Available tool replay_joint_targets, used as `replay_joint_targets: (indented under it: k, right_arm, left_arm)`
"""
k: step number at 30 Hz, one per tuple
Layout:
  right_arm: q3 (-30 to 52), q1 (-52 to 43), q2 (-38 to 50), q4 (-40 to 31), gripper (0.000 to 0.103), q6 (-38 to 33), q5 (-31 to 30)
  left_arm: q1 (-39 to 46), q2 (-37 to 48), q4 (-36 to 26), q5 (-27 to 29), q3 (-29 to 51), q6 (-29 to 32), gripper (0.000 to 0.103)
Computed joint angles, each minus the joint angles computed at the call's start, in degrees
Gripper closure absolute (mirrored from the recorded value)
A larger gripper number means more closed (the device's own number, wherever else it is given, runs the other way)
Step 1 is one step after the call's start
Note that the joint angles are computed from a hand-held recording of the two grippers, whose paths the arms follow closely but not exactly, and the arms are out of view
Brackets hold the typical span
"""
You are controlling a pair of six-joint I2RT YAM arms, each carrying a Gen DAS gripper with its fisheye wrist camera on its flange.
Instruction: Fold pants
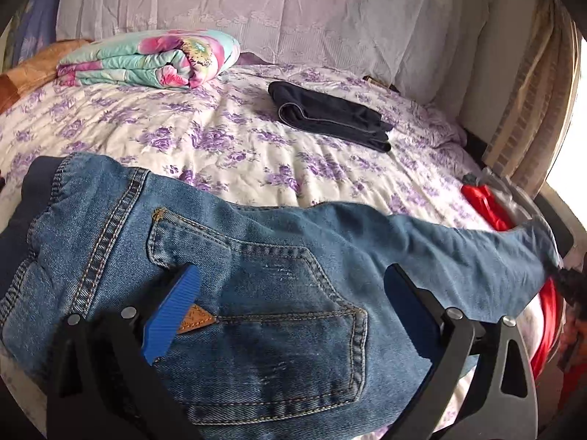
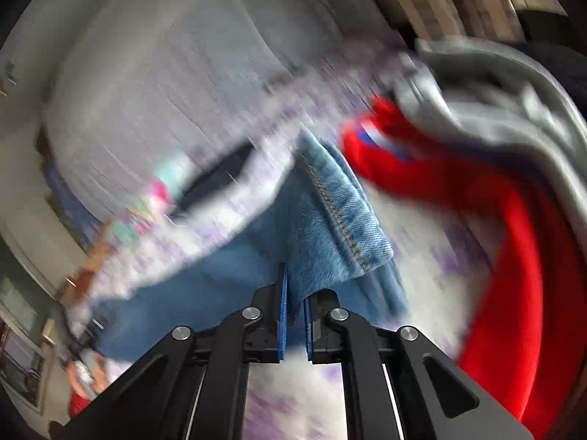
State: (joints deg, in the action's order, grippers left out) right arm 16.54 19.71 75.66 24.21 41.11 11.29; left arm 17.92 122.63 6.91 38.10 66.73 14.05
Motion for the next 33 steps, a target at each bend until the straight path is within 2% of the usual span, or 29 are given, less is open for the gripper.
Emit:
replay_joint_targets:
  k: [2, 3, 4, 6, 7, 8, 9, 11, 13, 15, 16, 18, 19, 20, 21, 22, 23, 24, 26, 29, 30, 33]
  right_arm:
    - [-0.38, -1.74, 7.09, 2.93, 0.091, 1.7, -2.46]
    - [-1.84, -2.14, 6.75, 5.66, 0.088, 2.36, -3.06]
    - [-2.89, -2.16, 4.24, 5.26, 0.082, 3.12, -2.06]
    - [-3.74, 1.09, -5.9, -1.83, 0.08, 1.7, 7.83]
    - [-2.92, 3.09, -8.75, -5.84, 0.074, 1.12, 12.74]
    - [-0.75, 6.81, -11.29, -11.21, 0.071, -0.02, 21.24]
    - [0.15, 8.94, -11.87, -12.44, 0.071, -1.37, 24.84]
    - [3.04, 11.86, -9.76, -11.34, 0.068, -6.28, 26.62]
    - [8.05, 15.12, -2.21, -7.97, 0.061, -11.24, 26.64]
    - [12.83, 18.28, 6.11, -3.92, 0.054, -16.25, 25.57]
    - [15.52, 19.16, 10.02, -2.75, 0.048, -18.23, 24.34]
    - [22.75, 19.87, 19.21, -1.32, 0.042, -22.11, 20.46]
    - [25.23, 20.12, 22.57, -1.12, 0.041, -22.75, 18.55]
    - [27.86, 20.58, 25.29, -2.5, 0.039, -22.6, 16.78]
    - [32.11, 19.68, 29.16, -6.08, 0.035, -22.63, 12.86]
    - [35.65, 19.69, 32.15, -9.24, 0.032, -22.08, 10.96]
    - [40.42, 17.93, 36.63, -14.56, 0.028, -22.16, 6.4]
    - [42.3, 17.38, 38.24, -16.72, 0.028, -21.27, 5.45]
    - [40.54, 17.12, 35.24, -15.08, 0.028, -20.8, 4.65]
    - [39.24, 17.35, 31.94, -10.84, 0.028, -20.45, 2.44]
    - [41.48, 17.44, 32.26, -10.57, 0.028, -20.64, 0.31]
    - [51.41, 18.89, 37.62, -12.86, 0.028, -23.34, -1.02]
  left_arm:
    - [-0.48, -0.22, 0.21, -1.23, -0.23, 0.33, 0.005]
    - [-0.45, -0.11, 0.03, -1.18, -0.1, 0.38, 0.005]
    - [-0.45, -0.03, -0.33, -1.12, 0.17, 0.46, 0.005]
    - [-0.66, -0.5, -0.69, -1.98, -0.14, 1.05, 0.005]
    - [-0.89, -1.42, -0.22, -2.95, -1.04, 0.7, 0.005]
    - [-0.92, -2.4, 0.37, -3.22, -2.13, 0.26, 0.005]
    - [-0.9, -3.43, 0.37, -2.37, -2.95, 0.06, 0.005]
    - [-0.79, -5.43, -1.56, 2.04, -3.64, 1.03, 0.005]
    - [-2.11, -8.55, -0.3, 2.91, -6.22, 1.73, 0.005]
    - [-4.2, -10.3, 1.58, 0.27, -8.22, 2.81, 0.005]
    - [-5.36, -10.39, 2.45, -1.62, -8.77, 3.64, 0.005]
    - [-8.59, -7.14, 2.36, -9.95, -7.03, 4.93, 0.005]
    - [-9.54, -3.54, -0.26, -13.83, -3.83, 4.82, 0.005]
    - [-9.41, -1.3, -3.27, -14.17, -1.08, 4.84, 0.005]
    - [-8.42, -1.17, -5.59, -11.81, 0.47, 4.43, 0.005]
    - [-7.45, -1.75, -4.35, -10.66, -0.02, 2.81, 0.005]
    - [-7.11, -1.6, -4.12, -11.3, 0.12, 2.07, 0.005]
    - [-6.6, -1.02, -5.43, -10.72, 0.97, 2.86, 0.005]
    - [-5.65, -3.27, -4.73, -8.98, -1.14, 3.01, 0.005]
    - [-3.78, -6.9, -3.94, -0.75, -3.7, 2.01, 0.005]
    - [-3.84, -7.65, -3.15, -0.46, -4.34, 1.47, 0.005]
    - [-5.27, -6.08, -4.02, -5.35, -3.53, 2.08, 0.005]
